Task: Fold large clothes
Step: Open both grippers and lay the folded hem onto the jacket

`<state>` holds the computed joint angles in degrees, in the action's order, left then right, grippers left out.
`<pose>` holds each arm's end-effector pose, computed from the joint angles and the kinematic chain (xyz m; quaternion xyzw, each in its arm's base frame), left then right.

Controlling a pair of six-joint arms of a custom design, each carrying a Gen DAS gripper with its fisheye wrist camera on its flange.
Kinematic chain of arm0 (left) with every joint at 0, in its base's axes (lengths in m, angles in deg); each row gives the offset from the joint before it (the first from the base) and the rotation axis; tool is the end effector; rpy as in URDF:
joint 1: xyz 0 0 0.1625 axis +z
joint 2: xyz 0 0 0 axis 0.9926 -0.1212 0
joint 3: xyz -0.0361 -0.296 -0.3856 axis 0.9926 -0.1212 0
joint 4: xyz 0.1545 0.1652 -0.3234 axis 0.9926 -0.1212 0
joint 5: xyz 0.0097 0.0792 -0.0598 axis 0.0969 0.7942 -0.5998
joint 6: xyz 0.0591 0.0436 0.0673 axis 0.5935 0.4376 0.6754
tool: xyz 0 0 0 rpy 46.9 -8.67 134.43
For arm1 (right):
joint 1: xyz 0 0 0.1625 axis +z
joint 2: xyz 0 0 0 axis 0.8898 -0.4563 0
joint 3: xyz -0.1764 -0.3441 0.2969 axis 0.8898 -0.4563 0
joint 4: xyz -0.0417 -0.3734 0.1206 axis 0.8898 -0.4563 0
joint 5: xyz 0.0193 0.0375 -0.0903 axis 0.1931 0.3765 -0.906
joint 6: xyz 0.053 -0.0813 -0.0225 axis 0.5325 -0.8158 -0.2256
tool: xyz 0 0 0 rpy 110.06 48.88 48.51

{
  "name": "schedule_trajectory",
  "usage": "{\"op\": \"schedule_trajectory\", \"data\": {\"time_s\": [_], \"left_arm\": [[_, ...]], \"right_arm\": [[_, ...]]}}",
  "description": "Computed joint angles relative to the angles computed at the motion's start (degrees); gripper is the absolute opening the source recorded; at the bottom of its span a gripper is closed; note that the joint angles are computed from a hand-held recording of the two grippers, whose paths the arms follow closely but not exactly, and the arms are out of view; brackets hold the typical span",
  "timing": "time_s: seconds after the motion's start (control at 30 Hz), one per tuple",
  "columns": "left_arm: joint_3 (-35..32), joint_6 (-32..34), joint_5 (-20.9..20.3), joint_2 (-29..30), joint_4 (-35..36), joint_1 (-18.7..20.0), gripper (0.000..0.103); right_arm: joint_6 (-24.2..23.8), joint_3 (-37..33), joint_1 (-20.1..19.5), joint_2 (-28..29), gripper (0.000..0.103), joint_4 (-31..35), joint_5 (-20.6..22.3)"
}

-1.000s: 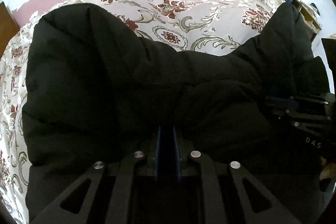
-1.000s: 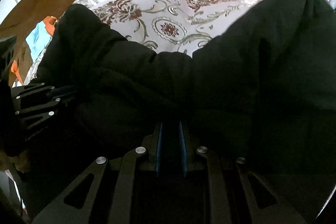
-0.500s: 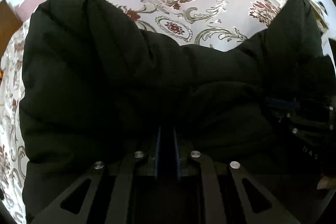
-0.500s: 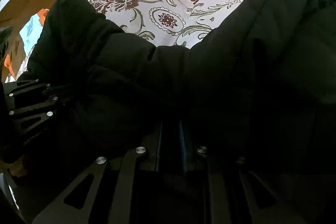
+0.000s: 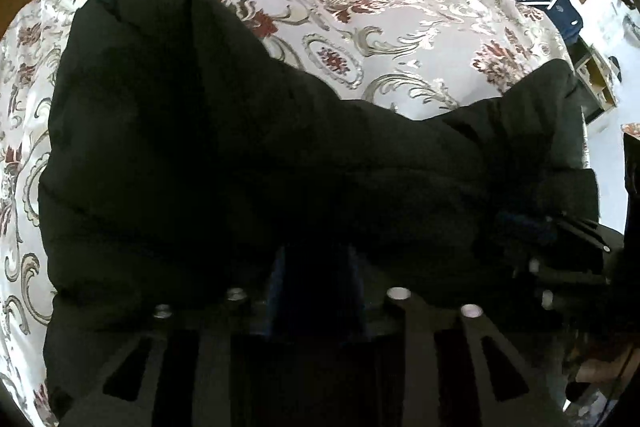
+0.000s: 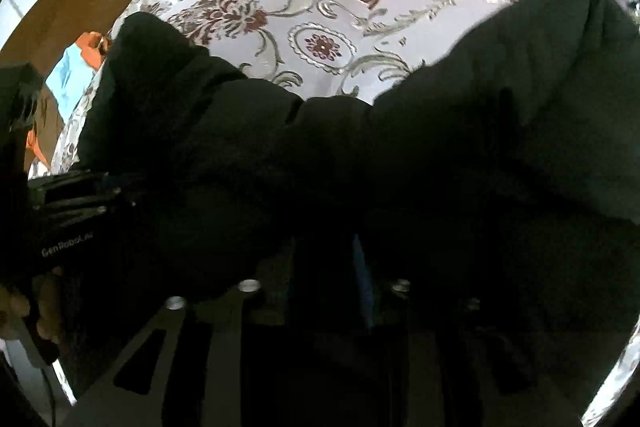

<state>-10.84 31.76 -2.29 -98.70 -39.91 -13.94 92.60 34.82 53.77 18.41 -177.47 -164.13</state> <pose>-0.1178 -0.8226 0.3769 0.2266 0.9373 -0.0820 0.2519 0.4531 -0.7548 0.0556 0.0220 -0.9310 0.2110 0.2970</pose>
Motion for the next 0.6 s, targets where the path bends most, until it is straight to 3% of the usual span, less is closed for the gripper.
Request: {"op": "schedule_trajectory", "data": {"time_s": [0.03, 0.07, 0.1, 0.27, 0.4, 0.6], "left_arm": [[0.2, 0.1, -0.2, -0.3, 0.0, -0.2, 0.050], [1.0, 0.3, -0.5, -0.8, -0.6, -0.5, 0.054], [1.8, 0.7, -0.5, -1.4, -1.7, -0.7, 0.059], [4.9, 0.2, -1.7, -4.2, -6.5, -1.0, 0.069], [9.0, 2.4, 1.4, -7.3, -9.6, -1.0, 0.077], [15.0, 1.7, 5.3, -12.4, -9.8, -2.1, 0.078]], "right_arm": [[-0.6, 0.2, 0.3, -0.1, 0.049, -0.2, -0.1], [-1.8, 0.5, 0.6, -0.3, 0.067, -0.7, 0.2], [-2.8, 0.7, 1.0, -0.4, 0.078, -1.1, 0.1], [-7.0, 5.7, 2.6, -2.7, 0.081, -6.0, -0.6], [-6.7, 13.3, 3.5, -6.2, 0.081, -10.6, -1.6], [-4.6, 21.6, 5.2, -9.9, 0.082, -15.5, -2.4]]}}
